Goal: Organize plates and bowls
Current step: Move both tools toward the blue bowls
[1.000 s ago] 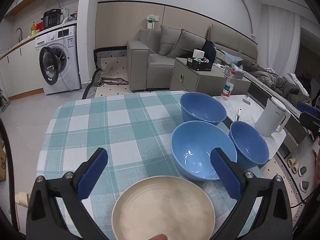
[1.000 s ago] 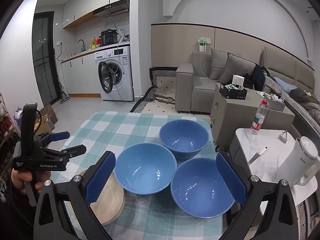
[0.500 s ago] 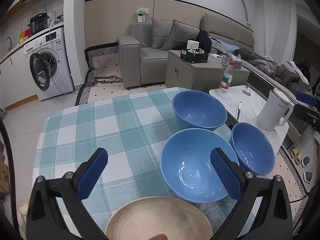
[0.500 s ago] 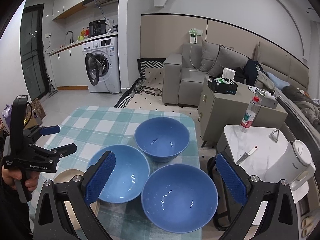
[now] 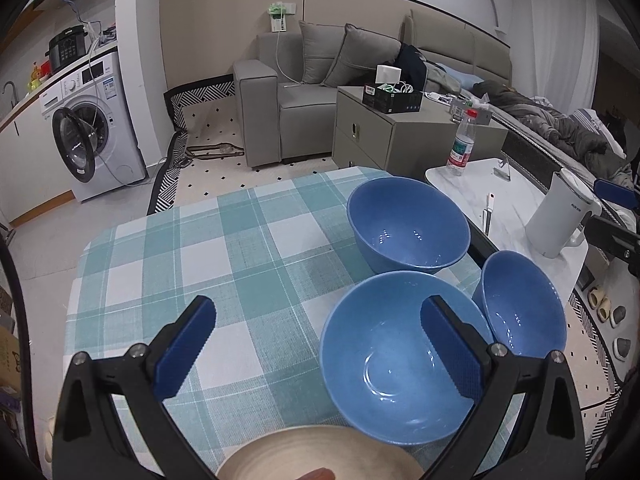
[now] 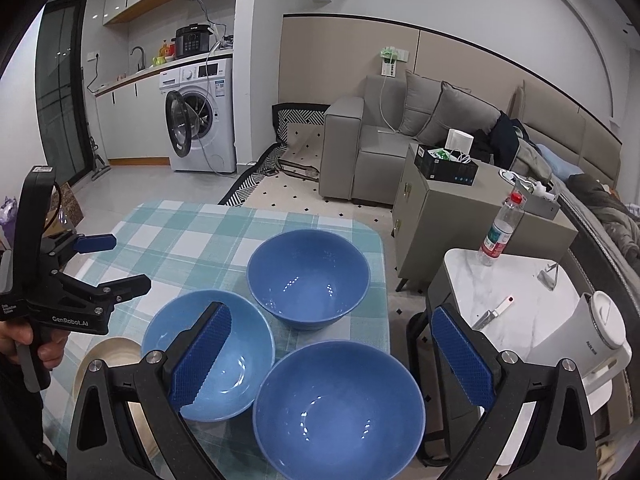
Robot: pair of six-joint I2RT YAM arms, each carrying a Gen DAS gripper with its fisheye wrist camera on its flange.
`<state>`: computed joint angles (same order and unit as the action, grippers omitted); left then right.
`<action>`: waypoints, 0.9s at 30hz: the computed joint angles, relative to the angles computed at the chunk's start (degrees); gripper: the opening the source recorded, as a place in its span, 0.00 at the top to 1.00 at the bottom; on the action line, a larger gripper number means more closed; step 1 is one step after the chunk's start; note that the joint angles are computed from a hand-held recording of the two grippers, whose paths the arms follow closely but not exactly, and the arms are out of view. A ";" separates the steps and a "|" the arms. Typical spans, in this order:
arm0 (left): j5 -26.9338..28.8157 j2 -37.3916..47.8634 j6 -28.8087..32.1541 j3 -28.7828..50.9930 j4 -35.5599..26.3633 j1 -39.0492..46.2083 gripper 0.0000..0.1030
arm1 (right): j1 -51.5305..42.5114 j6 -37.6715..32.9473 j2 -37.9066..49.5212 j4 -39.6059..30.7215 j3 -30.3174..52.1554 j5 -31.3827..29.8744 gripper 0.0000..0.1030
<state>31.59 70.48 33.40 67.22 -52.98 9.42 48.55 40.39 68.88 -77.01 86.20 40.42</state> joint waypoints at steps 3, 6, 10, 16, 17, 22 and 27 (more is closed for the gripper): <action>-1.29 0.89 -1.18 0.38 0.76 -2.12 0.00 | -2.52 -2.28 -0.55 2.20 -1.47 -1.71 0.01; -2.35 1.74 -1.91 0.57 1.71 -3.79 0.00 | -4.81 -4.20 -0.91 3.94 -2.51 -3.26 0.01; -3.48 3.35 -3.21 1.08 2.87 -5.55 0.00 | -8.29 -7.12 -0.99 6.49 -3.82 -5.74 0.01; -5.32 6.30 -5.18 1.91 4.49 -7.51 0.00 | -13.09 -11.06 -0.78 11.00 -6.46 -9.76 0.01; -5.49 6.79 -5.36 1.99 4.80 -7.71 0.00 | -13.66 -11.49 -0.82 11.57 -6.96 -10.34 0.01; -6.25 9.43 -6.73 2.89 5.92 -8.74 0.00 | -17.94 -13.93 -0.36 15.22 -9.15 -14.49 0.01; -7.00 11.87 -8.62 4.01 7.37 -10.23 0.00 | -22.64 -15.91 0.66 18.41 -10.72 -18.66 0.01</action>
